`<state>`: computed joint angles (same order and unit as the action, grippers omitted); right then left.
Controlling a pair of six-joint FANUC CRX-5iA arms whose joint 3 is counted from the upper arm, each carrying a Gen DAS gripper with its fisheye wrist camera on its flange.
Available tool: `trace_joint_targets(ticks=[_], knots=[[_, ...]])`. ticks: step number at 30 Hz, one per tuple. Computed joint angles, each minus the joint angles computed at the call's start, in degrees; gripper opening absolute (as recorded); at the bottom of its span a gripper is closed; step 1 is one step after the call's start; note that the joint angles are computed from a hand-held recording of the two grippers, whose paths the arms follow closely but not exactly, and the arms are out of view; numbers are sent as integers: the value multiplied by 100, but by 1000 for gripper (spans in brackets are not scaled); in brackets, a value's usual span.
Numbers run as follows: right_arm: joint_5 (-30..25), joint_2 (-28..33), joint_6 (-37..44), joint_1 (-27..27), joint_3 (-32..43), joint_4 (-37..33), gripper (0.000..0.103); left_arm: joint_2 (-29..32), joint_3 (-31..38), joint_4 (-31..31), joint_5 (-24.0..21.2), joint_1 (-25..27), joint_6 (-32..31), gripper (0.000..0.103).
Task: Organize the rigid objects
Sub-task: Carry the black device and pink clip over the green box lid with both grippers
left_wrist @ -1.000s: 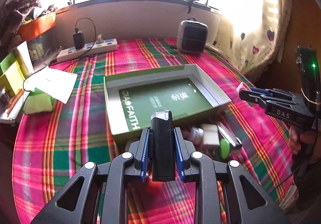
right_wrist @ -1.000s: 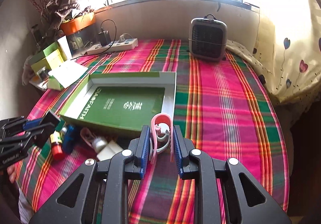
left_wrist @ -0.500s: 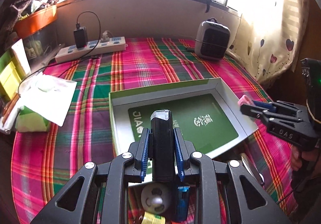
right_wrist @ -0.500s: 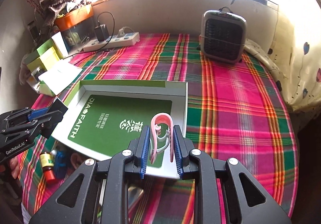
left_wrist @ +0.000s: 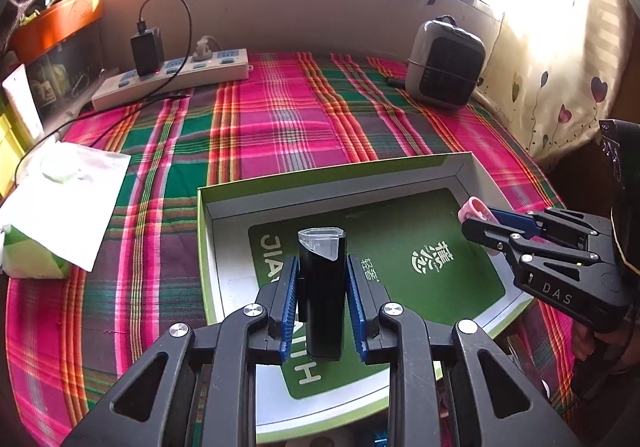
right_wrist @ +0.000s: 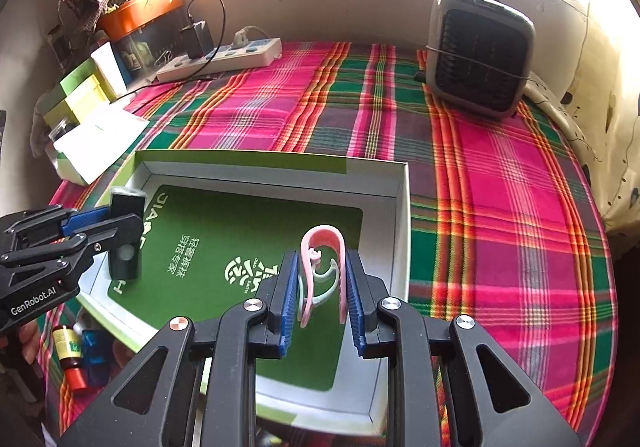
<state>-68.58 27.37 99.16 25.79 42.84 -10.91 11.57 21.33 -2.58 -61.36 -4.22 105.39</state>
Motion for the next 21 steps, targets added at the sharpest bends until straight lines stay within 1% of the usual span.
trace_joint_targets(ticks=[5,12,21], knots=[[21,65,1,46,8,89,24,78,53,48,19,17,-62,23],[73,111,18,75,13,164,24,195,179,-36,-84,10,-28,23],[274,84,-6,163,-131,390,24,269,222,-58,-121,14,-13,23]])
